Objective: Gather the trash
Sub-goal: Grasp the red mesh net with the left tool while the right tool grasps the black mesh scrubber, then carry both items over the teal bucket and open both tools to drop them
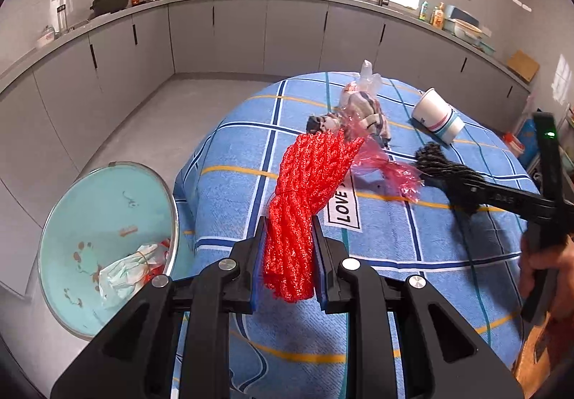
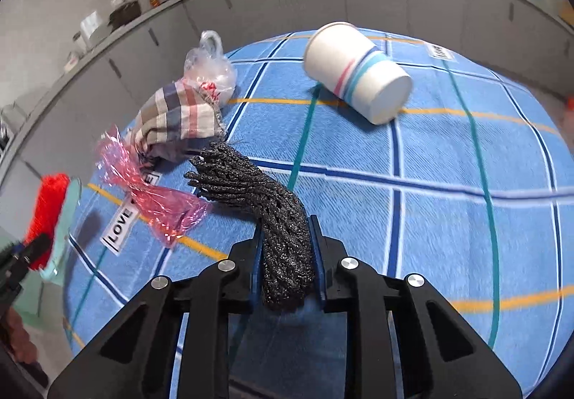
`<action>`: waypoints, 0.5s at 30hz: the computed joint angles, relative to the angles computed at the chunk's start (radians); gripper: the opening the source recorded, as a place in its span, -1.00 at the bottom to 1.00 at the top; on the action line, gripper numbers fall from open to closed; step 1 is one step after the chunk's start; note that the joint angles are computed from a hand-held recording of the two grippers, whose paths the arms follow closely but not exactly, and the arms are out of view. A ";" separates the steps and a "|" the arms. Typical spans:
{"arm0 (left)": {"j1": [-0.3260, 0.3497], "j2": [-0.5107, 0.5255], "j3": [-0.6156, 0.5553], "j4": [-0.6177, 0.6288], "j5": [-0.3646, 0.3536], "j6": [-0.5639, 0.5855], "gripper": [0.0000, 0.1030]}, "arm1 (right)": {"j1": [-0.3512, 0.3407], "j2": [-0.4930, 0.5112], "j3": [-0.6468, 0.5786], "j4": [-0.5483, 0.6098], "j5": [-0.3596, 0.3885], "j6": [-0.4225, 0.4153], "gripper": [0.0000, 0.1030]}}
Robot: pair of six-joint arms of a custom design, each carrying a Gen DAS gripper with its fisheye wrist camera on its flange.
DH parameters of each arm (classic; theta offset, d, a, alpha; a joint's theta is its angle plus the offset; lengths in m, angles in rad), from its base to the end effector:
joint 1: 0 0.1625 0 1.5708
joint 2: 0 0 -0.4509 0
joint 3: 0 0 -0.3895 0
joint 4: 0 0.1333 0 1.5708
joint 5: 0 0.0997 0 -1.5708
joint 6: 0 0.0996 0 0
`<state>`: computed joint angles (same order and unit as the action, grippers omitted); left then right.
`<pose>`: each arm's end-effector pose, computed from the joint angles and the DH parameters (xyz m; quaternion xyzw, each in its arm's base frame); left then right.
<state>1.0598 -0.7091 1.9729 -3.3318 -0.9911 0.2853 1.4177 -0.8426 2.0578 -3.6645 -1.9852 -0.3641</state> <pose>-0.1234 -0.6041 0.0591 0.2953 0.8834 -0.2655 0.2487 0.0053 -0.5771 0.1525 0.0063 -0.8900 0.3547 0.2864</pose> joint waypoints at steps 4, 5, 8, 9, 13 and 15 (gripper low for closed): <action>-0.002 0.001 0.005 -0.007 0.014 -0.013 -0.57 | 0.027 0.002 0.063 -0.123 -0.012 0.052 -0.56; -0.002 0.001 0.006 -0.008 0.016 -0.016 -0.57 | 0.037 0.007 0.074 -0.153 -0.019 0.055 -0.56; -0.004 -0.009 0.019 -0.022 0.021 -0.020 -0.57 | 0.080 0.034 0.100 -0.265 -0.049 0.063 -0.56; -0.004 -0.014 0.024 -0.029 0.023 -0.020 -0.57 | 0.088 0.038 0.102 -0.278 -0.049 0.069 -0.56; -0.004 -0.028 0.039 -0.044 0.029 -0.026 -0.57 | 0.122 0.068 0.111 -0.323 -0.040 0.107 -0.56; -0.003 -0.034 0.046 -0.053 0.035 -0.029 -0.56 | 0.139 0.089 0.101 -0.328 -0.043 0.115 -0.56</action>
